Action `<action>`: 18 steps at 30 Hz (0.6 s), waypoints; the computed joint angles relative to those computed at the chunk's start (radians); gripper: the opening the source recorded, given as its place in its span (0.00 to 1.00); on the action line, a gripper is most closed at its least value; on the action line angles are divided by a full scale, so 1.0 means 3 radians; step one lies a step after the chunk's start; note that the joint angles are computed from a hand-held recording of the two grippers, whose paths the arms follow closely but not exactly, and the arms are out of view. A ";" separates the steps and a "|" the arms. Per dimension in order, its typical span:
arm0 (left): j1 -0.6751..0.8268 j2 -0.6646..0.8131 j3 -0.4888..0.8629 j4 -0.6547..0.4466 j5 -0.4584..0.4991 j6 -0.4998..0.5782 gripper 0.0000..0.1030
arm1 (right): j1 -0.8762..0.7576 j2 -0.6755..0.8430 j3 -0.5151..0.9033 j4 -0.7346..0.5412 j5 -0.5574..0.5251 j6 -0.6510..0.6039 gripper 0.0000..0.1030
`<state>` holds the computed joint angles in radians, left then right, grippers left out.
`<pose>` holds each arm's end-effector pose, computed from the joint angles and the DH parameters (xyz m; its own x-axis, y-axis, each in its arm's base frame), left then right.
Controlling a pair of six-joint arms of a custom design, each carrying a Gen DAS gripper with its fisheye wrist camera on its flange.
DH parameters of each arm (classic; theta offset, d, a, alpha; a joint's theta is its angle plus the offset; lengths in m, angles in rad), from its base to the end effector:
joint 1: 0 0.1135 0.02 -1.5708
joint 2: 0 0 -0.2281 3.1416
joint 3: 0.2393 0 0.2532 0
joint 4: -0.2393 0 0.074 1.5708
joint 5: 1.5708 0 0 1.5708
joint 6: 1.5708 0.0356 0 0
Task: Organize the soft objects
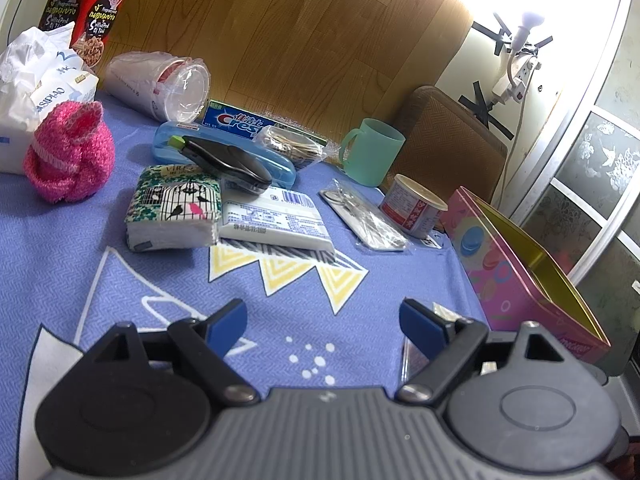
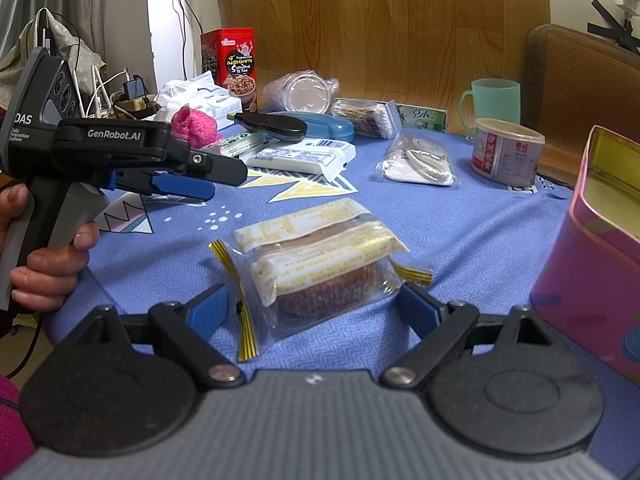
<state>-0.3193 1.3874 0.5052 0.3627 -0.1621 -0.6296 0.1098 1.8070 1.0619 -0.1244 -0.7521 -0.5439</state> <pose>0.2637 -0.0811 0.1318 -0.4851 -0.4517 -0.7488 -0.1347 0.8847 -0.4464 0.3546 0.0636 0.1362 -0.3817 -0.4223 -0.8222 -0.8364 0.5365 0.1127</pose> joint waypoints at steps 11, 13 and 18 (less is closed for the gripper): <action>-0.0012 0.0013 0.0003 0.0013 -0.0009 -0.0009 0.84 | 0.0001 -0.0001 -0.0008 0.0013 0.0005 0.0003 0.91; -0.0005 0.0007 -0.0005 0.0018 -0.0001 -0.0005 0.84 | 0.0001 -0.0002 -0.0010 0.0015 0.0005 0.0003 0.91; 0.0002 -0.0003 -0.0020 0.0039 0.0025 -0.0011 0.84 | -0.0001 -0.0007 -0.0019 0.0024 0.0002 0.0011 0.91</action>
<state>-0.3188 1.3865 0.4992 0.3744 -0.1546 -0.6329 0.1095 1.8049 1.0561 -0.1172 -0.7515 -0.5405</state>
